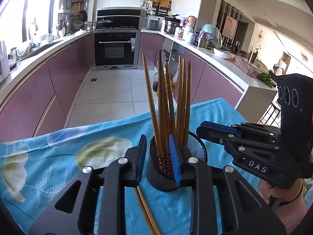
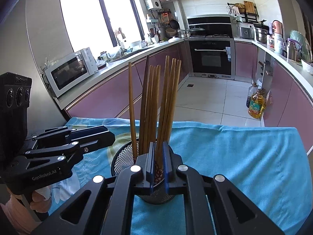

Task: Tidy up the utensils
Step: 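Lower the chopsticks into the mesh cup and open both grippers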

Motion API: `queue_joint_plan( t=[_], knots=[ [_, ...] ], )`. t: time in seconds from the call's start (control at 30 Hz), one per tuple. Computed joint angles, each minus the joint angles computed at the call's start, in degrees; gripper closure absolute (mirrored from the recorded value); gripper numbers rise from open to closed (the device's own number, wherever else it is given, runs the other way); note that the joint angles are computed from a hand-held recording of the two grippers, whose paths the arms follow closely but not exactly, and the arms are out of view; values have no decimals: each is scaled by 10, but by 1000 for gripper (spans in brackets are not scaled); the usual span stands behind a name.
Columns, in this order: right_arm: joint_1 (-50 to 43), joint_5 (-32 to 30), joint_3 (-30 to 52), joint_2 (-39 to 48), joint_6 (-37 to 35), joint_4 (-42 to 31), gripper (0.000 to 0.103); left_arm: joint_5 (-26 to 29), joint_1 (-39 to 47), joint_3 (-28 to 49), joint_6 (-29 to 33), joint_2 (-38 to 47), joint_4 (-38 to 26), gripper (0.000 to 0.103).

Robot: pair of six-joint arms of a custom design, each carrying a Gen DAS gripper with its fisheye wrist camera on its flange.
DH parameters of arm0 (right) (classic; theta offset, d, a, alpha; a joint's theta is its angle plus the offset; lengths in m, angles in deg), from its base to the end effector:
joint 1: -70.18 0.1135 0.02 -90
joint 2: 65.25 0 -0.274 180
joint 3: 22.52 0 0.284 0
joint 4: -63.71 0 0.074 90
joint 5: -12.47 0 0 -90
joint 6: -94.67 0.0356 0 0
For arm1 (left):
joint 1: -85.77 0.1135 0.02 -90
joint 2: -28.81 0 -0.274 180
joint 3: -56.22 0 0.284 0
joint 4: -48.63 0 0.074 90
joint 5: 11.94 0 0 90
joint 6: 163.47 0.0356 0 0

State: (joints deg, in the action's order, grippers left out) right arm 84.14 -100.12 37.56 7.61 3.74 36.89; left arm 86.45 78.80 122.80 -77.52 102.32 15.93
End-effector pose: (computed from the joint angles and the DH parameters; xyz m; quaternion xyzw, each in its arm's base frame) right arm 0.2864 0.0853 0.2444 -0.1977 0.8690 0.2235 0.3947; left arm 0.3054 -0.0426 0.2723 0.0541 0.9014 -0.1066 0.4161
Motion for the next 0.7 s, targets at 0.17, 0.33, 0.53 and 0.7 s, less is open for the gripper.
queue_joint_plan(
  t=[0.17,0.33,0.53,0.7],
  knots=[
    [-1,-10,-24,-32,-2,2,85,-9,2,-53,-2,-53,14,65],
    [-3,-23,-57,-81,-4,-2,76,-26,3,-103,3,-121,14,53],
    [0,-43,-93,-131,-11,-20,66,-53,-3,-153,8,-204,4,41],
    [21,-45,-115,-140,-16,-36,64,-58,9,-181,11,-253,-17,38]
  ],
)
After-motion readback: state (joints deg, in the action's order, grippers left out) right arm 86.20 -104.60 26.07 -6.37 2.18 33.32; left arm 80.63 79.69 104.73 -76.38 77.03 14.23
